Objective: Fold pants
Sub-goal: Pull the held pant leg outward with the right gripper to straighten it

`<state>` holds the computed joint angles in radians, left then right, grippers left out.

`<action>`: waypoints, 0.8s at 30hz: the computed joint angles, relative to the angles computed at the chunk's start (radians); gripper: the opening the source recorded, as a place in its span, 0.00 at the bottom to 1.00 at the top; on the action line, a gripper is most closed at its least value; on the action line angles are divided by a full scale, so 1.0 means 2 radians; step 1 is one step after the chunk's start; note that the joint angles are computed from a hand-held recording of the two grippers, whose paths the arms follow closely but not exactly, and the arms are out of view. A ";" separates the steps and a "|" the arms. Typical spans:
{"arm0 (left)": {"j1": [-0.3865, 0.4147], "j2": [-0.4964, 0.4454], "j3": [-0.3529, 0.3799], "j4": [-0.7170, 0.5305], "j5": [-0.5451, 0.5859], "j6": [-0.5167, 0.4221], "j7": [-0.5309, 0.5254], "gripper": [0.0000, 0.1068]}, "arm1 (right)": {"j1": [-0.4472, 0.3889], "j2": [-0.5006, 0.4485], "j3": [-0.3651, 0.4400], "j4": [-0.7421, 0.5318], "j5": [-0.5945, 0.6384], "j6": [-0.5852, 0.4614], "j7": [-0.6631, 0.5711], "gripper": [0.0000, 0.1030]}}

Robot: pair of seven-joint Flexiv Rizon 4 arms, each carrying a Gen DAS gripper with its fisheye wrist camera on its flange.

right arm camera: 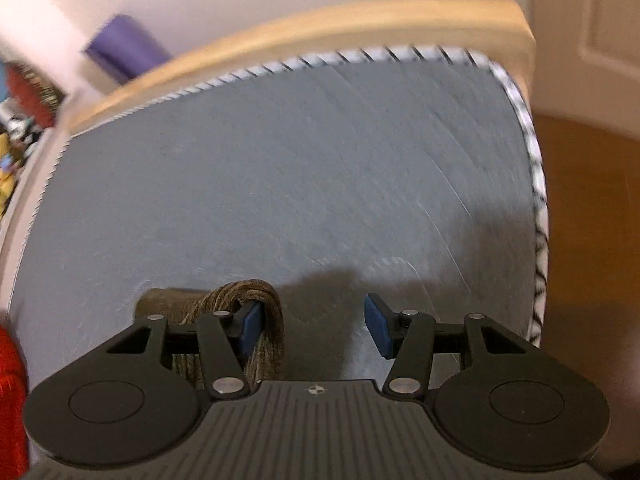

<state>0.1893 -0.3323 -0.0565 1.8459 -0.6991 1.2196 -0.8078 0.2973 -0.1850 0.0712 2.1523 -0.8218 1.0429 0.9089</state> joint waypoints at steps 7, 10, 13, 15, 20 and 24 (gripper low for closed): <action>0.001 0.004 -0.003 0.003 -0.009 -0.001 0.008 0.51 | -0.009 0.009 -0.015 0.035 -0.006 0.071 0.076 0.54; 0.000 0.004 -0.001 0.004 -0.009 -0.004 0.010 0.51 | -0.017 0.021 -0.017 0.044 -0.007 0.105 0.072 0.56; 0.000 0.005 -0.001 0.002 -0.010 -0.006 0.009 0.51 | -0.040 0.020 -0.007 0.034 0.014 0.156 -0.057 0.55; 0.000 0.007 -0.002 0.003 -0.015 -0.007 0.010 0.51 | -0.038 0.029 -0.007 0.024 0.004 0.136 -0.128 0.54; -0.004 0.012 -0.005 0.010 -0.027 -0.004 0.024 0.52 | -0.009 0.036 0.014 -0.026 -0.034 -0.005 -0.240 0.54; -0.004 0.015 -0.002 0.013 -0.032 -0.004 0.028 0.52 | 0.034 0.043 0.032 -0.074 -0.090 -0.250 -0.239 0.55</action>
